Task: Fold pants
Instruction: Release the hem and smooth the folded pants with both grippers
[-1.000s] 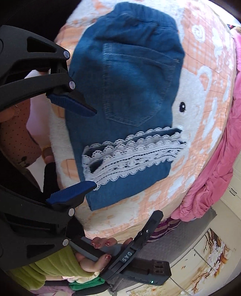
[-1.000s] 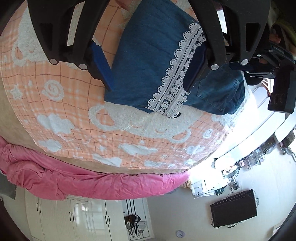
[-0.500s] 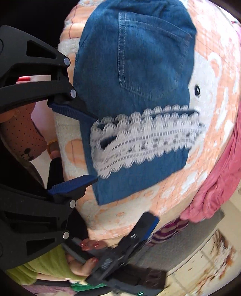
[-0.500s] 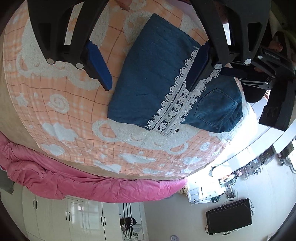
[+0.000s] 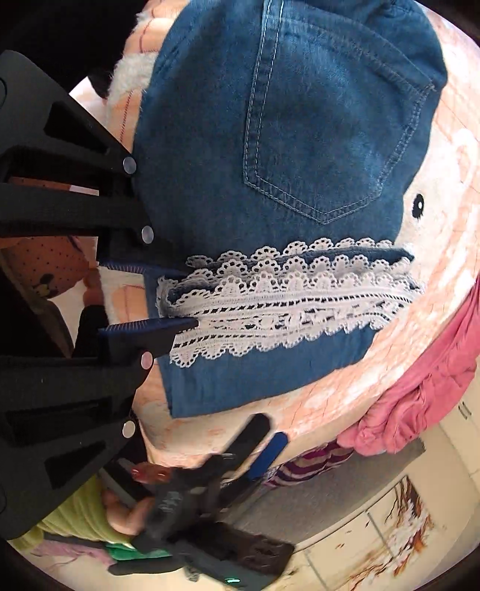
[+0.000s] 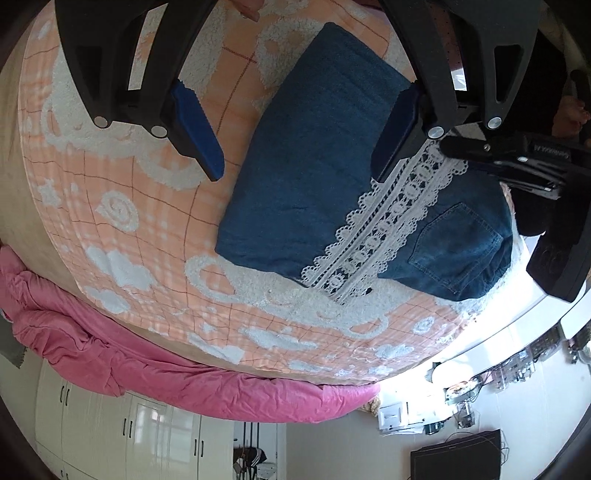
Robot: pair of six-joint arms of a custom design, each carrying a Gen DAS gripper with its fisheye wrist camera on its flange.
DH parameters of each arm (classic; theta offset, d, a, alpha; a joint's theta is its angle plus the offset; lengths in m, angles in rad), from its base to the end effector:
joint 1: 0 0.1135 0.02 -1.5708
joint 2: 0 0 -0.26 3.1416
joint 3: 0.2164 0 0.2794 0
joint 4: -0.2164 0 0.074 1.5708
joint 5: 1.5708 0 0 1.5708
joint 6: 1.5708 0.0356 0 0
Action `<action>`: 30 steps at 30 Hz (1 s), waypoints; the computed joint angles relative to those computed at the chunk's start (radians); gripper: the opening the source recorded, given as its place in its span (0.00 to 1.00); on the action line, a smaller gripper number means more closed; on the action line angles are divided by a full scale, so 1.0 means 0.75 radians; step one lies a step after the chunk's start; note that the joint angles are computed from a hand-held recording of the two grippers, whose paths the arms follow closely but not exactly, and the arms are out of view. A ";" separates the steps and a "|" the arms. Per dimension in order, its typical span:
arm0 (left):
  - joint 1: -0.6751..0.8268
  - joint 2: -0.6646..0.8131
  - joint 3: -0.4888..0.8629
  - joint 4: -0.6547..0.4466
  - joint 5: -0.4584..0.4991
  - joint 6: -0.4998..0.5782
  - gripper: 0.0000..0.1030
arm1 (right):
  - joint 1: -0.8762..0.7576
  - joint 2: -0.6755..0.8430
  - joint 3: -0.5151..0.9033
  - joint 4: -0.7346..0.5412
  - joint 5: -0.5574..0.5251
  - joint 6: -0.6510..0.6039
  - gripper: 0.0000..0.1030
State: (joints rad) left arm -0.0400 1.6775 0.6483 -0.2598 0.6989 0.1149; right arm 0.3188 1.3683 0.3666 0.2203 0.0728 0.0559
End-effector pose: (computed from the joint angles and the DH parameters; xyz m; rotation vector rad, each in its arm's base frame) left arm 0.2668 -0.0336 0.0719 0.3456 2.6620 -0.9620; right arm 0.2316 0.0737 0.0935 -0.2728 2.3358 0.0983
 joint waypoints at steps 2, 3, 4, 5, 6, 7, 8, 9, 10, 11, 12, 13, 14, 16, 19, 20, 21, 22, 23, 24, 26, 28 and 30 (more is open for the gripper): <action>0.024 -0.015 0.009 -0.059 0.000 0.067 0.12 | 0.029 -0.029 0.037 -0.053 -0.021 0.027 0.78; 0.026 -0.037 0.002 -0.076 -0.010 0.098 0.10 | 0.056 -0.026 0.063 -0.070 -0.016 0.027 0.78; 0.036 -0.067 -0.012 -0.090 -0.025 0.129 0.09 | 0.083 0.005 0.108 -0.093 -0.002 0.025 0.78; 0.049 -0.089 -0.024 -0.100 -0.037 0.148 0.09 | 0.102 0.053 0.162 -0.124 0.013 0.028 0.78; 0.060 -0.104 -0.035 -0.100 -0.043 0.160 0.09 | 0.116 0.123 0.232 -0.157 0.012 0.029 0.78; 0.065 -0.119 -0.051 -0.081 -0.054 0.154 0.09 | 0.123 0.176 0.278 -0.165 0.001 0.022 0.78; 0.058 -0.117 -0.058 -0.063 -0.062 0.137 0.09 | 0.131 0.228 0.318 -0.157 0.001 0.014 0.78; 0.048 -0.106 -0.051 -0.064 -0.060 0.121 0.09 | 0.135 0.280 0.363 -0.160 0.002 0.010 0.78; 0.040 -0.124 -0.065 -0.058 -0.058 0.103 0.09 | 0.129 0.339 0.419 -0.179 -0.023 0.011 0.78; 0.038 -0.146 -0.077 -0.052 -0.064 0.104 0.09 | 0.115 0.380 0.457 -0.184 -0.059 0.014 0.78; 0.020 -0.176 -0.090 -0.040 -0.083 0.093 0.09 | 0.097 0.418 0.486 -0.172 -0.098 0.015 0.78; 0.014 -0.201 -0.097 -0.045 -0.094 0.090 0.09 | 0.079 0.444 0.504 -0.167 -0.130 0.011 0.78; 0.010 -0.214 -0.098 -0.053 -0.098 0.093 0.09 | 0.069 0.460 0.516 -0.169 -0.147 0.009 0.78; -0.025 -0.226 -0.093 -0.040 -0.137 0.065 0.11 | 0.031 0.510 0.532 -0.151 -0.236 -0.032 0.78; -0.079 -0.247 -0.110 0.020 -0.174 0.022 0.17 | 0.008 0.629 0.554 -0.107 -0.293 -0.061 0.78; -0.104 -0.258 -0.120 0.054 -0.192 0.004 0.17 | 0.003 0.691 0.577 -0.122 -0.314 -0.080 0.77; -0.139 -0.264 -0.126 0.081 -0.231 -0.005 0.17 | 0.003 0.723 0.581 -0.109 -0.317 -0.091 0.76; -0.185 -0.260 -0.131 0.111 -0.301 -0.017 0.17 | -0.002 0.744 0.566 -0.060 -0.327 -0.102 0.76; -0.212 -0.239 -0.133 0.140 -0.351 -0.029 0.17 | -0.009 0.750 0.556 -0.032 -0.344 -0.103 0.76; -0.231 -0.206 -0.131 0.163 -0.387 -0.049 0.17 | -0.012 0.746 0.553 -0.033 -0.352 -0.108 0.76; -0.239 -0.180 -0.160 0.224 -0.400 -0.080 0.17 | 0.001 0.726 0.541 -0.035 -0.325 -0.118 0.75; -0.261 -0.228 -0.204 0.252 -0.438 -0.066 0.17 | 0.032 0.718 0.510 0.015 -0.260 -0.117 0.75; -0.277 -0.249 -0.223 0.257 -0.463 -0.057 0.17 | 0.052 0.697 0.467 0.071 -0.221 -0.111 0.76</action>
State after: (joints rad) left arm -0.2475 1.4910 0.4810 -0.0673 0.3513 0.0719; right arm 0.3580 1.8913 0.7166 0.2736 -0.0926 -0.0277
